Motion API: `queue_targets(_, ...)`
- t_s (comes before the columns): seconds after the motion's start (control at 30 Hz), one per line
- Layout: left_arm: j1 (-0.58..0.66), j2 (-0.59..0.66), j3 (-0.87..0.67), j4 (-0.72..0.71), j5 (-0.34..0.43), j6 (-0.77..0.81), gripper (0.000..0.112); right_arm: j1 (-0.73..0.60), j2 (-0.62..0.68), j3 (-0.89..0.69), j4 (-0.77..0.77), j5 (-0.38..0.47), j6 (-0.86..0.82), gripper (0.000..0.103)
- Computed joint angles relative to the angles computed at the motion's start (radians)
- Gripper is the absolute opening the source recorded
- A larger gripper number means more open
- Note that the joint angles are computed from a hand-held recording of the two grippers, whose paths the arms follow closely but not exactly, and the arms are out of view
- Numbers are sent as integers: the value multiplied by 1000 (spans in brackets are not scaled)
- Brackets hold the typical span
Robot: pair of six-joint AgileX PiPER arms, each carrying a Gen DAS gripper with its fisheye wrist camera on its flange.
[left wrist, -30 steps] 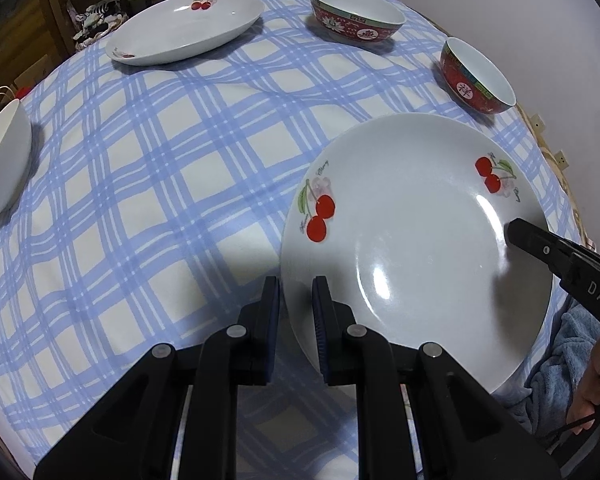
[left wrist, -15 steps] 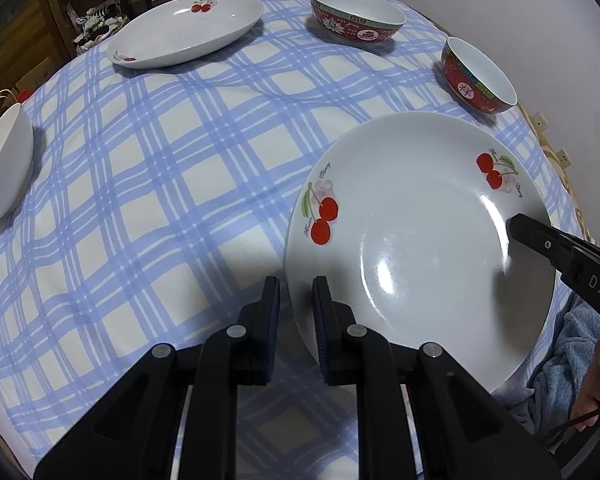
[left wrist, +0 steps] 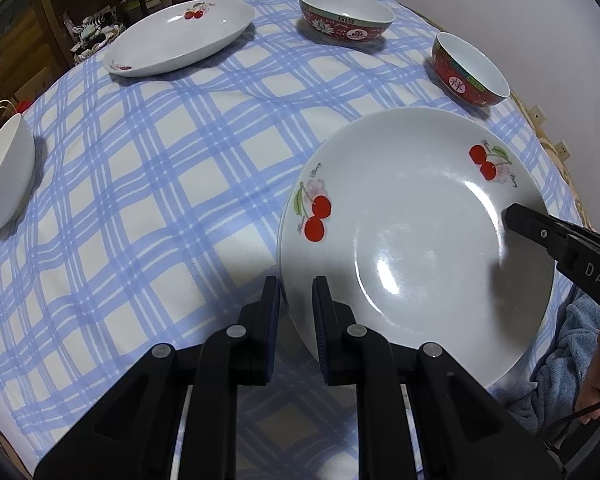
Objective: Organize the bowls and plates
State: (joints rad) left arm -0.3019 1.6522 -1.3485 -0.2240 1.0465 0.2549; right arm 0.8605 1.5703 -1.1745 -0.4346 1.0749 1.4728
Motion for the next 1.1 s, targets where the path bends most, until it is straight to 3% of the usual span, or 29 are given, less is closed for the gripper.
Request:
queue_targets(0.27, -12, -1, 4, 14, -10, -7, 16, 14, 50, -62, -7, 107, -41, 13)
queue_targets(1.1, 25, -66, 41, -17, -15, 12, 17, -7, 19, -16, 15, 57, -15, 13)
